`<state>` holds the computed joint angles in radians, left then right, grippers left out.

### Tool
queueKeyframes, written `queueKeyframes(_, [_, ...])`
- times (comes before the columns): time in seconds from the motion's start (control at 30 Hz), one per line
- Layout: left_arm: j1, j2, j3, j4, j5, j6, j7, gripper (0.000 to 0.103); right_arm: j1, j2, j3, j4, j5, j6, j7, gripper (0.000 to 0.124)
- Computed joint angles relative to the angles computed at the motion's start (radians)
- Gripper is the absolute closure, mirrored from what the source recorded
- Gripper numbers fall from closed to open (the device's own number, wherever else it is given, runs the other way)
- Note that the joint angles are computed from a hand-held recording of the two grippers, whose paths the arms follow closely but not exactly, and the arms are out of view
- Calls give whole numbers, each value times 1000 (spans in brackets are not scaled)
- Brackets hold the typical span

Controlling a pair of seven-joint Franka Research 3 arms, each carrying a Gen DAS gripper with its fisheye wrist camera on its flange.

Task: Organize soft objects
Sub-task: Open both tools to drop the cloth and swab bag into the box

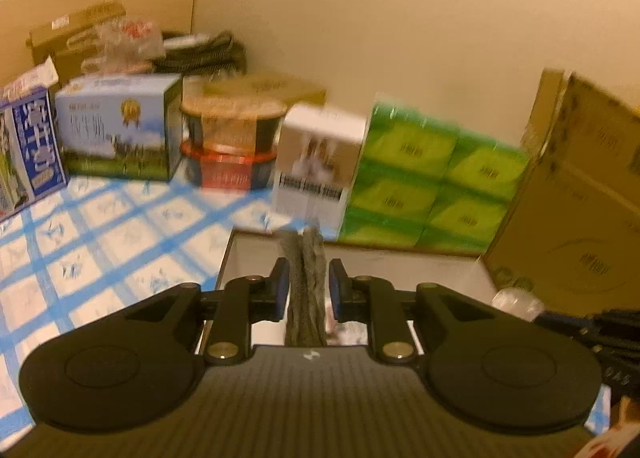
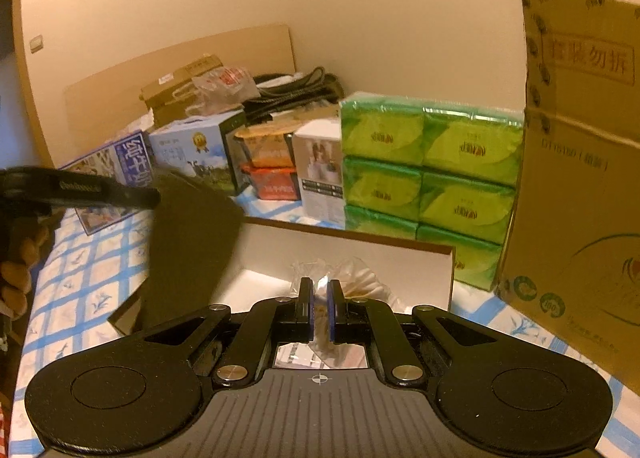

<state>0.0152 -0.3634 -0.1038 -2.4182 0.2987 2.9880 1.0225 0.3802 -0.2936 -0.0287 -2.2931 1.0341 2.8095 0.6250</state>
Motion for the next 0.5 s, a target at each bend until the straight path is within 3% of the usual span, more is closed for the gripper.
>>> queueKeyframes(0.27, [-76,4,64,-39,-86,-35,112,85,-17,47,4,25,-6,-23,28,118])
queueKeyframes(0.5, [-103,-30,81,-77,-140,-50,190,79,-26,94,13,62,30,-24,24,117])
